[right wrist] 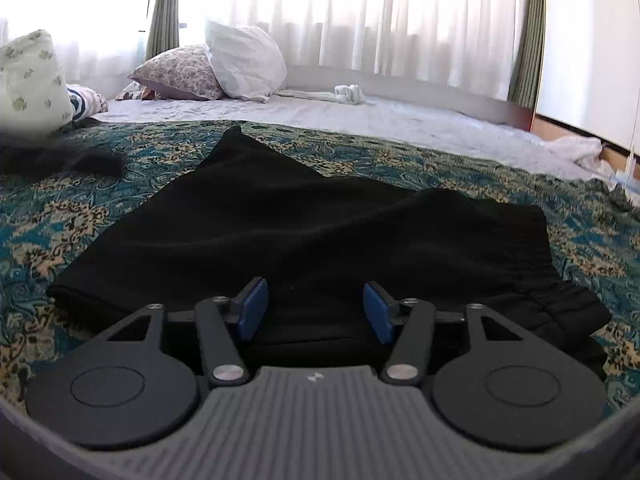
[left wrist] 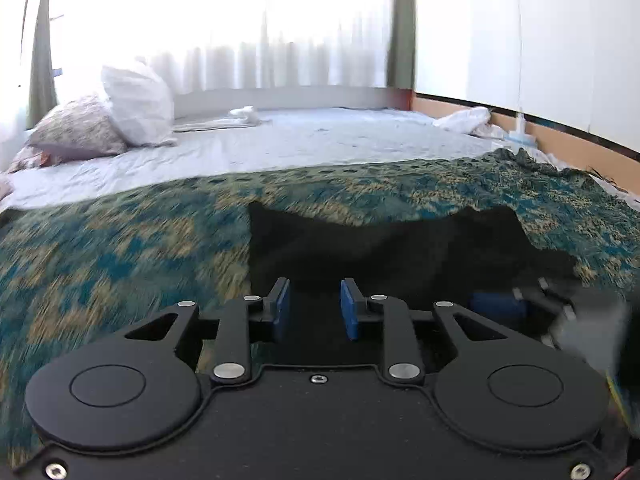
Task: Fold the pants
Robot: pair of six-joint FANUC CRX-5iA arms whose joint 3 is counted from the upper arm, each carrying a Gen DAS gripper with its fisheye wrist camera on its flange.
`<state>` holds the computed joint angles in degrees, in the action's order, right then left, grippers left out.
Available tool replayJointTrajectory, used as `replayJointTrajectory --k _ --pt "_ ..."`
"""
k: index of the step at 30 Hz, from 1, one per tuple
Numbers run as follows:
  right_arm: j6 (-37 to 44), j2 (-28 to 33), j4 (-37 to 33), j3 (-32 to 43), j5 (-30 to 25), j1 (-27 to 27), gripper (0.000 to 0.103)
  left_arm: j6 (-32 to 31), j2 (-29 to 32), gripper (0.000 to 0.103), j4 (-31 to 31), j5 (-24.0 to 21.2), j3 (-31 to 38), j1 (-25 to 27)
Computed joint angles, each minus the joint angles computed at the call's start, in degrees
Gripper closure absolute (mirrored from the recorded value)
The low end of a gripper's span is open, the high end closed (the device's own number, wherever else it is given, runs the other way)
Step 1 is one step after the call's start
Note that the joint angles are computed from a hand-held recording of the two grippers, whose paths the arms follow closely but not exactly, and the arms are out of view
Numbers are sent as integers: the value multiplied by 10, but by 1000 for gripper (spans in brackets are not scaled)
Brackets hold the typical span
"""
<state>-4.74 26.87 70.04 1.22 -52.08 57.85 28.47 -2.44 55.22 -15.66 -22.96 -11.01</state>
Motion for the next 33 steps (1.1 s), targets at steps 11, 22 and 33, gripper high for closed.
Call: replayJointTrajectory --k 11,22,33 --pt "-66 -21 45 -46 28 -8 35 409 270 84 -450 -168 402 7" --pt "-119 -43 86 -86 54 -21 35 685 347 78 -668 -263 578 -27" --pt "-196 -75 136 -133 100 -43 30 670 142 78 -636 -77 282 -23"
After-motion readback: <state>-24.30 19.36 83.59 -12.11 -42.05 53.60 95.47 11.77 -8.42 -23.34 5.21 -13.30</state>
